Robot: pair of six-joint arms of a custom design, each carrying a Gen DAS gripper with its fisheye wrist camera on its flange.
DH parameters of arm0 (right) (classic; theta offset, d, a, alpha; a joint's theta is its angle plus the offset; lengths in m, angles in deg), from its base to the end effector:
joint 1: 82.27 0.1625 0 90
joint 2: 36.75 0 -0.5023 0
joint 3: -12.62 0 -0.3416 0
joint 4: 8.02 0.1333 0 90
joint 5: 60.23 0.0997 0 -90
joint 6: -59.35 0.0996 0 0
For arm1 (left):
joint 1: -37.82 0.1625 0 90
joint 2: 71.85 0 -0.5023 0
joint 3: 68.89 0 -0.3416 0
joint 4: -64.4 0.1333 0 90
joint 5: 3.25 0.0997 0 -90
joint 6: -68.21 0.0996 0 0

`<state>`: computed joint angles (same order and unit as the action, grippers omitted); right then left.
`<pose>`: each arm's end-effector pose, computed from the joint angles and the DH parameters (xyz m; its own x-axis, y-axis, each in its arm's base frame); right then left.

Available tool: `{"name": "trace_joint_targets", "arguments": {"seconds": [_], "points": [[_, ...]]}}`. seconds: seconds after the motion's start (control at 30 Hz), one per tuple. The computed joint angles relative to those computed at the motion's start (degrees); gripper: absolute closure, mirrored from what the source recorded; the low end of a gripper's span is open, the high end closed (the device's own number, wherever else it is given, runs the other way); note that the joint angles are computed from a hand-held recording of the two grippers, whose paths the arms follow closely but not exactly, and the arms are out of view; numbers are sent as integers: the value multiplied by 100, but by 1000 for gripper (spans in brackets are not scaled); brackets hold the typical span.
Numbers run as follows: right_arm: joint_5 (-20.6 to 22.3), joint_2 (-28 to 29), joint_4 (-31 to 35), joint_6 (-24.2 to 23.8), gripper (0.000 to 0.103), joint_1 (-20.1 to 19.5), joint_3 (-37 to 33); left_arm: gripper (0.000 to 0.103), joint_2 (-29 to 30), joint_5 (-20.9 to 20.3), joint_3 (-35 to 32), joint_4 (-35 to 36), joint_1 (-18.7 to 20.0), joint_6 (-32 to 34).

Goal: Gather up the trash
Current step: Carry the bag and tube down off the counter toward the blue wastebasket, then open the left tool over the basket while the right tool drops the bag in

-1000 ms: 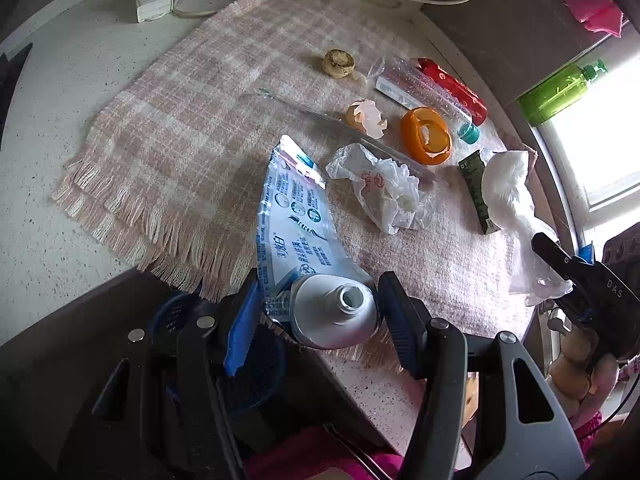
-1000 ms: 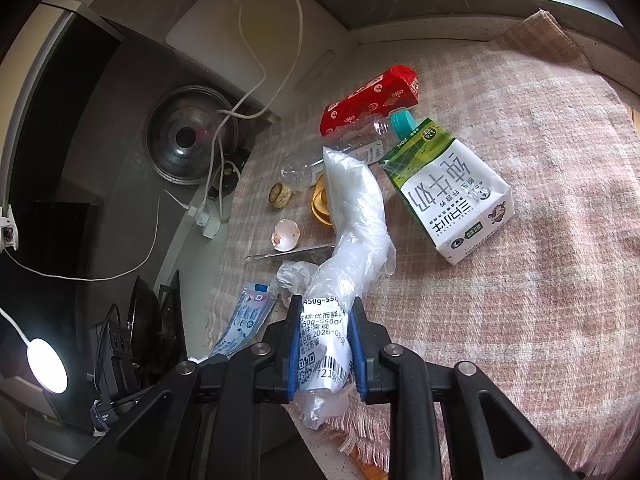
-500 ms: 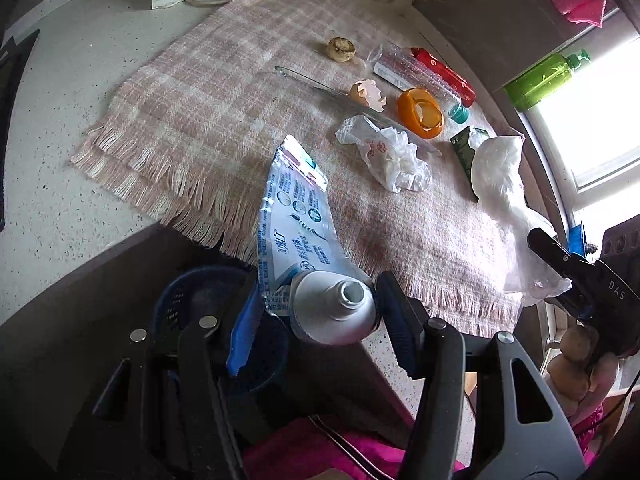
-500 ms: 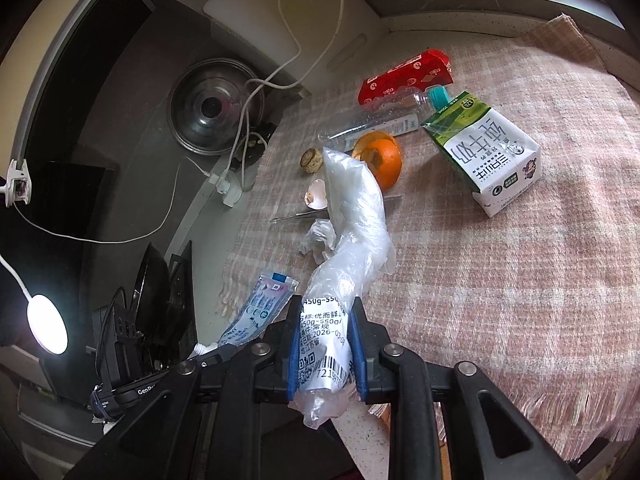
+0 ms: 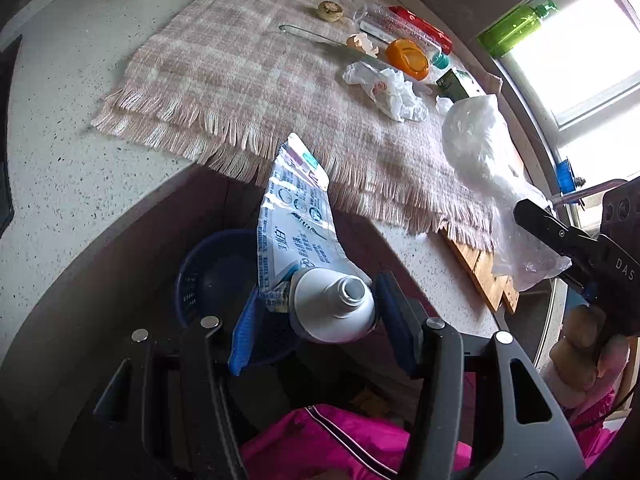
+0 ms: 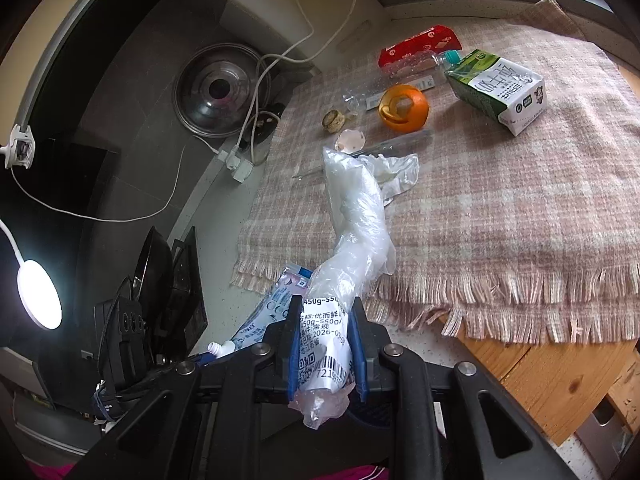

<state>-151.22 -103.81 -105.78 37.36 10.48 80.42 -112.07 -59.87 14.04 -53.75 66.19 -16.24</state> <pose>0.1625 -0.6414 0.5340 -0.9083 -0.4137 0.0617 -0.4181 0.9021 -0.1069 -0.5355 -0.5029 0.1496 -0.8743 -0.3803 -0.3017 -0.1914 0.8412 -0.5057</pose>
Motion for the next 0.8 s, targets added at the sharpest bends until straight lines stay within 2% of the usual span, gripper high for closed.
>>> {"name": "trace_joint_targets", "arguments": {"seconds": [0.03,0.07,0.1,0.13,0.27,0.4,0.8], "points": [[-37,-70,-83,-12,83,21,158,47,-34,-47,81,-32,-15,22],[-73,-140,-167,-18,83,36,317,52,-70,-98,172,-93,-27,46],[-101,-199,-235,-10,83,47,453,102,-110,-185,284,-223,-27,106],[-126,-254,-289,3,83,49,581,99,-130,-300,310,-135,-14,57],[-230,-401,-463,58,83,51,1024,99,-220,-414,739,-584,28,229],[-522,-520,-680,32,83,31,1482,99,-231,-623,993,-629,99,179],[-963,-584,-657,70,83,-217,2288,99,-202,-871,1363,-718,23,48]]}}
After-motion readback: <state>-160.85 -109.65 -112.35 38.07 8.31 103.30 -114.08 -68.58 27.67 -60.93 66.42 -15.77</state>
